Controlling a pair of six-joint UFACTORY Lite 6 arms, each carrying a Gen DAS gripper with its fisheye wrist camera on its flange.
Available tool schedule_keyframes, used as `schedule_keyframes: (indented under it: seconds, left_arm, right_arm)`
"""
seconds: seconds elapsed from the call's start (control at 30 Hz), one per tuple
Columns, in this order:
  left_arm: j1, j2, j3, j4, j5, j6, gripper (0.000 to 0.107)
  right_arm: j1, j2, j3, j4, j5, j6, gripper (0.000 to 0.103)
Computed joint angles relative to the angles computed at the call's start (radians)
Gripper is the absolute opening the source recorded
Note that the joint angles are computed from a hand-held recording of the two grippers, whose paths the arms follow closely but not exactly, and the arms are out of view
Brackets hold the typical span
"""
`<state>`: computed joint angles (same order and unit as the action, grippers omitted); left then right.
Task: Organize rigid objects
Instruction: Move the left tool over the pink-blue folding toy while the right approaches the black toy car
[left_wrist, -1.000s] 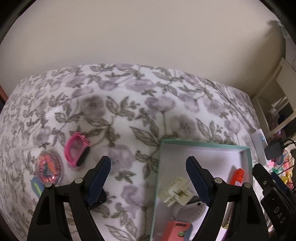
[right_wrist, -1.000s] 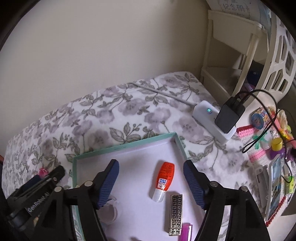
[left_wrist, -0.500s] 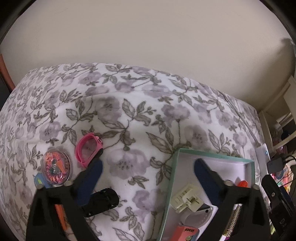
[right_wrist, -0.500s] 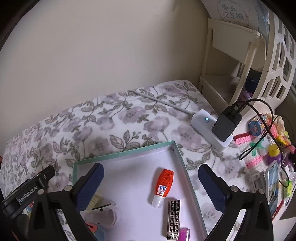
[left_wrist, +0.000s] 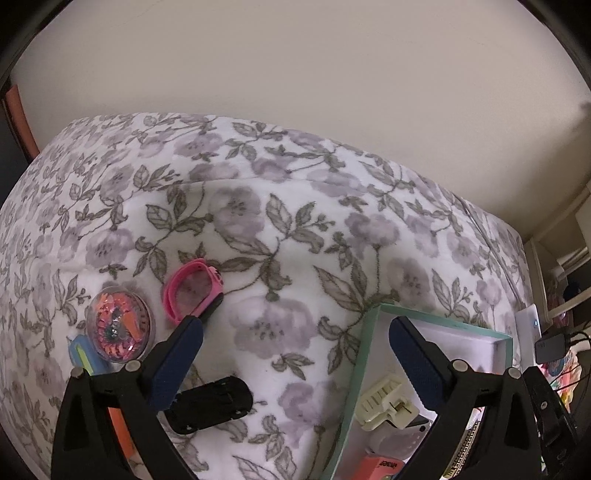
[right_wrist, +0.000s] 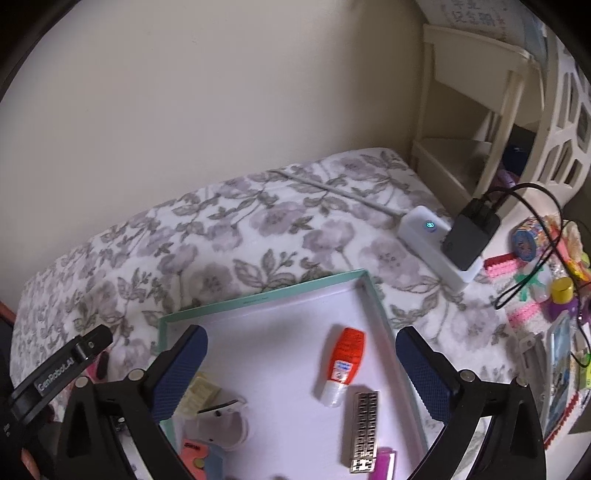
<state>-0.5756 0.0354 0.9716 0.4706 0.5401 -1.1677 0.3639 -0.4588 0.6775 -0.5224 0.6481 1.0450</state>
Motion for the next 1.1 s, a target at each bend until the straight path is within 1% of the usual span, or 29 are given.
schedule_keyframes:
  seconds: [0.23,0.3,0.43,0.6,0.73,0.87,1.0,1.1]
  left_arm:
    - [0.129,-0.102,-0.069,-0.041,-0.002,0.077,0.101]
    - [0.175,-0.15,-0.095,-0.049,0.009,0.099,0.101]
    - [0.267,-0.257,-0.143,-0.046,0.067,0.153,0.101]
    - [0.392,-0.394,-0.215,-0.088,0.082,0.254,0.101]
    - [0.501,-0.502,-0.268,-0.131,0.098,0.355,0.101]
    - [0.634,-0.523,-0.266,-0.275,0.155,0.577,0.101]
    - [0.649,-0.538,-0.302,-0.229,0.192,0.602,0.101]
    - [0.703,-0.551,-0.337,-0.293,0.192,0.69,0.101]
  right_arm:
    - [0.097,0.019,0.043,-0.035,0.005,0.068,0.103]
    - [0.134,0.032,0.061,-0.04,0.004,0.083,0.103]
    - [0.233,0.087,0.119,-0.045,-0.003,0.12,0.103]
    - [0.335,0.142,0.182,-0.018,-0.04,0.147,0.103]
    - [0.436,0.202,0.24,-0.08,-0.011,0.23,0.103]
    - [0.505,0.257,0.291,-0.091,-0.008,0.25,0.103]
    - [0.572,0.326,0.343,-0.105,-0.001,0.264,0.103]
    - [0.611,0.398,0.386,-0.094,-0.008,0.263,0.103]
